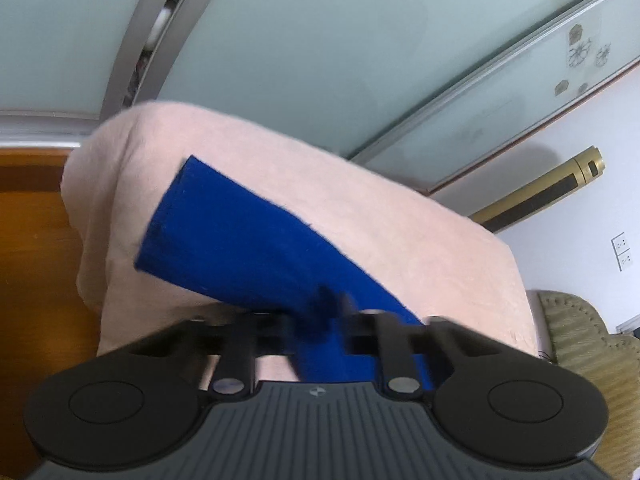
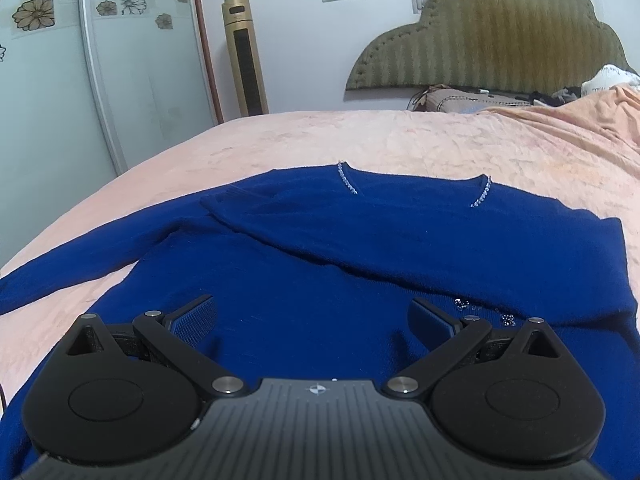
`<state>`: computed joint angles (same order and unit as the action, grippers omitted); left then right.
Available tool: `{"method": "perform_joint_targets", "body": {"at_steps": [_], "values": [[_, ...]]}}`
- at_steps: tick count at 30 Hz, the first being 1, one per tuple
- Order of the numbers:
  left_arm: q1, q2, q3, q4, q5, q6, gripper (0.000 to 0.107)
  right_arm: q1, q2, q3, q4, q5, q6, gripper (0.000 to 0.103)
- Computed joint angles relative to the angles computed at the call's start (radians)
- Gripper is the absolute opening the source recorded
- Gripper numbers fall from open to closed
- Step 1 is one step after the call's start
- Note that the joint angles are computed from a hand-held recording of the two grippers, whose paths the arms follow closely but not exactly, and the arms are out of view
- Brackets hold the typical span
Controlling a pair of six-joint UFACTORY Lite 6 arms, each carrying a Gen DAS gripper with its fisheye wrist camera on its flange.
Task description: Fold small clothes
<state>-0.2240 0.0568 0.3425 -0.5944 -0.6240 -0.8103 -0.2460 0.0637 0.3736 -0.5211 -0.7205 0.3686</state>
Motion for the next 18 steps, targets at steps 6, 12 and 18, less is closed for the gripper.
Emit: {"method": "perform_joint_targets", "body": {"at_steps": [6, 12, 18], "values": [[-0.076, 0.009, 0.102, -0.267, 0.026, 0.350, 0.006, -0.007, 0.006, 0.007, -0.017, 0.005, 0.008, 0.103], [-0.249, 0.174, 0.472, -0.506, -0.007, 0.866, 0.006, -0.040, -0.033, -0.020, -0.002, 0.004, -0.012, 0.103], [-0.521, 0.516, 1.048, -0.563, 0.025, 1.412, 0.006, -0.188, -0.057, -0.040, -0.081, -0.013, 0.021, 0.103]]}}
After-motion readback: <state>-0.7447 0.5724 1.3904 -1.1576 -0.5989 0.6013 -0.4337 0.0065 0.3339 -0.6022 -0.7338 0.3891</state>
